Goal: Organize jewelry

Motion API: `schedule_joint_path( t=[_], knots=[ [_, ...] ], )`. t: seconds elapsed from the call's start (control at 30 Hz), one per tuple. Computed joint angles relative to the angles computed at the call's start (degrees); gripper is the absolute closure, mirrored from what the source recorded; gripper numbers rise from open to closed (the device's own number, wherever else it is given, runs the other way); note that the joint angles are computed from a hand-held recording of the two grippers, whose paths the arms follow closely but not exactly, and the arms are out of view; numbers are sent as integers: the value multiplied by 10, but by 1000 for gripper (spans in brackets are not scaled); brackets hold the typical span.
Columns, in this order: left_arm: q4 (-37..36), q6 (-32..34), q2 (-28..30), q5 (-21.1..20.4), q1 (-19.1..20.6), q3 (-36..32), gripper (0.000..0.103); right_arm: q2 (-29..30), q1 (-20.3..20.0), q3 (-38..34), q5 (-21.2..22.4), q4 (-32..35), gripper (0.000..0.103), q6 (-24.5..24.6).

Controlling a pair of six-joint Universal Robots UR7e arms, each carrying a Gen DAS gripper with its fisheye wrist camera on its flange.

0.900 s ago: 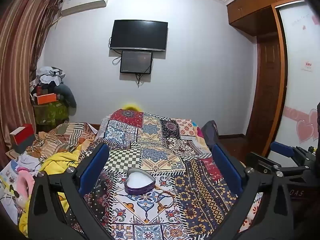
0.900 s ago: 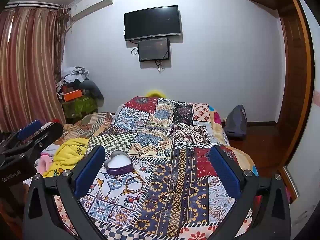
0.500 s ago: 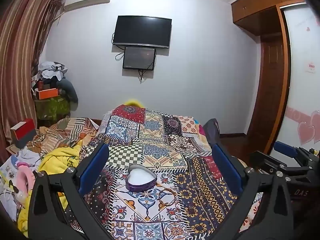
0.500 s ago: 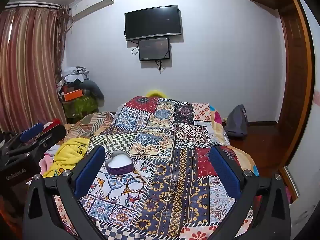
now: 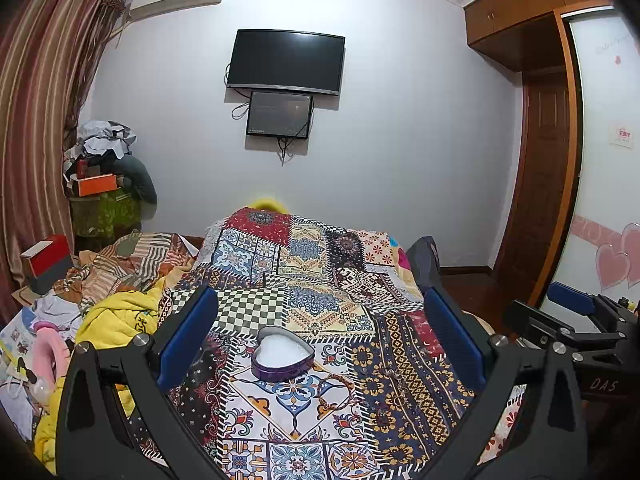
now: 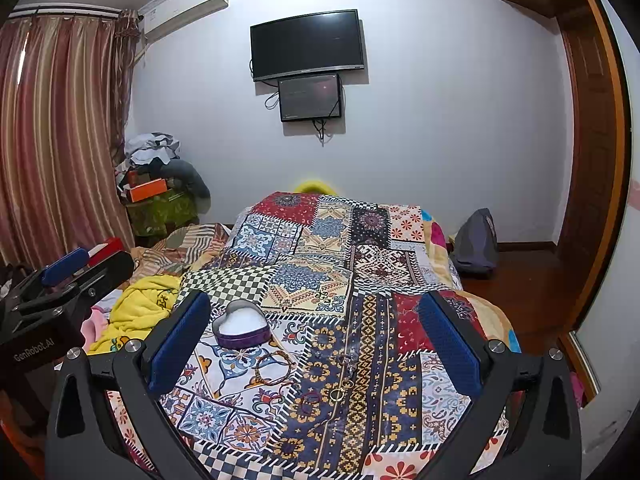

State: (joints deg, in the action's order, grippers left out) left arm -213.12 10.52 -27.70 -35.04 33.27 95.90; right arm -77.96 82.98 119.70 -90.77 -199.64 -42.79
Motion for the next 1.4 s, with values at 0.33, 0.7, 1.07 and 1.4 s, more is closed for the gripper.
schedule_joint_path(
  t=[0.33, 0.7, 1.07, 1.4],
  knots=[
    [1, 0, 0, -1, 0, 0, 0, 0, 0, -1, -1, 1, 0, 1],
    [-3, 5, 2, 0, 0, -1, 0, 0, -1, -1, 0, 2, 0, 1],
    [-3, 5, 1, 1, -3, -1, 0, 0, -1, -1, 1, 1, 0, 2],
    [-4, 8, 4, 2, -3, -4, 0, -1, -1, -1, 1, 3, 0, 2]
  ],
)
